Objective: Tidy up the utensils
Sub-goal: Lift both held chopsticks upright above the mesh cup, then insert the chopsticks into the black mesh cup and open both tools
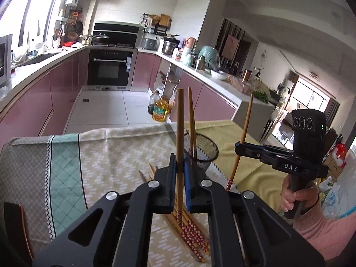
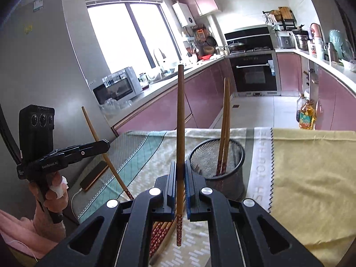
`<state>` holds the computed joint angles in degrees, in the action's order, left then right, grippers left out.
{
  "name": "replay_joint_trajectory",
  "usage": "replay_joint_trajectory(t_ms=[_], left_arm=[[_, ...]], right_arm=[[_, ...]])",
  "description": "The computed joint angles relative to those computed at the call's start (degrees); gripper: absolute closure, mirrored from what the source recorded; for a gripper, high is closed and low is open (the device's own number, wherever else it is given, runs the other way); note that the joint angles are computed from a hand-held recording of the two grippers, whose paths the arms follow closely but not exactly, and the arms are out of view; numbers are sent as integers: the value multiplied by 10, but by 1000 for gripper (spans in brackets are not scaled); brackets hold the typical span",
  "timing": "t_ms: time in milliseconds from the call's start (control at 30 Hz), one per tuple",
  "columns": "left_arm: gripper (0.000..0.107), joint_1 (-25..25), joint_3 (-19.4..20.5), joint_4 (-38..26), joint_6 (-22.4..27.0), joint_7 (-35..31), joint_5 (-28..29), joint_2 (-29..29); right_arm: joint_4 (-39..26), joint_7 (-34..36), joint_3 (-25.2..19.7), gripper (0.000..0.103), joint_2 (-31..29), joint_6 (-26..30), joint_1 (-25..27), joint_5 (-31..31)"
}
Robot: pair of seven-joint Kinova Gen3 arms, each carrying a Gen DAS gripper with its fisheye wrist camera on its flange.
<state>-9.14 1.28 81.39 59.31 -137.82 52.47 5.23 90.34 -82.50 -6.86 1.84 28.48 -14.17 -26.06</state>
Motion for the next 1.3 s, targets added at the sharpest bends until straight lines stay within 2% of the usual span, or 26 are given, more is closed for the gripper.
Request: replay_joint_trajectory(t_ms=[333, 533, 633, 733, 867, 1033, 1300], left_arm=[[100, 8, 27, -81, -18, 30, 32, 37], [100, 27, 50, -120, -62, 56, 15, 55], [100, 34, 61, -135, -69, 75, 5, 68], [100, 52, 67, -142, -89, 97, -32, 78], [100, 73, 74, -166, -85, 137, -93, 101], [100, 87, 85, -196, -49, 161, -159, 132], [100, 95, 92, -230, -8, 177, -205, 168]], right_arm=[[-58, -43, 8, 97, 13, -19, 4, 69], [-89, -54, 6, 97, 31, -33, 12, 87], [-103, -69, 8, 97, 43, -33, 13, 103], [-118, -75, 7, 97, 62, -22, 19, 105], [-135, -90, 6, 97, 85, 5, 19, 117], [-167, -90, 1, 97, 112, 67, 21, 127], [-235, -100, 5, 97, 156, 180, 16, 136]])
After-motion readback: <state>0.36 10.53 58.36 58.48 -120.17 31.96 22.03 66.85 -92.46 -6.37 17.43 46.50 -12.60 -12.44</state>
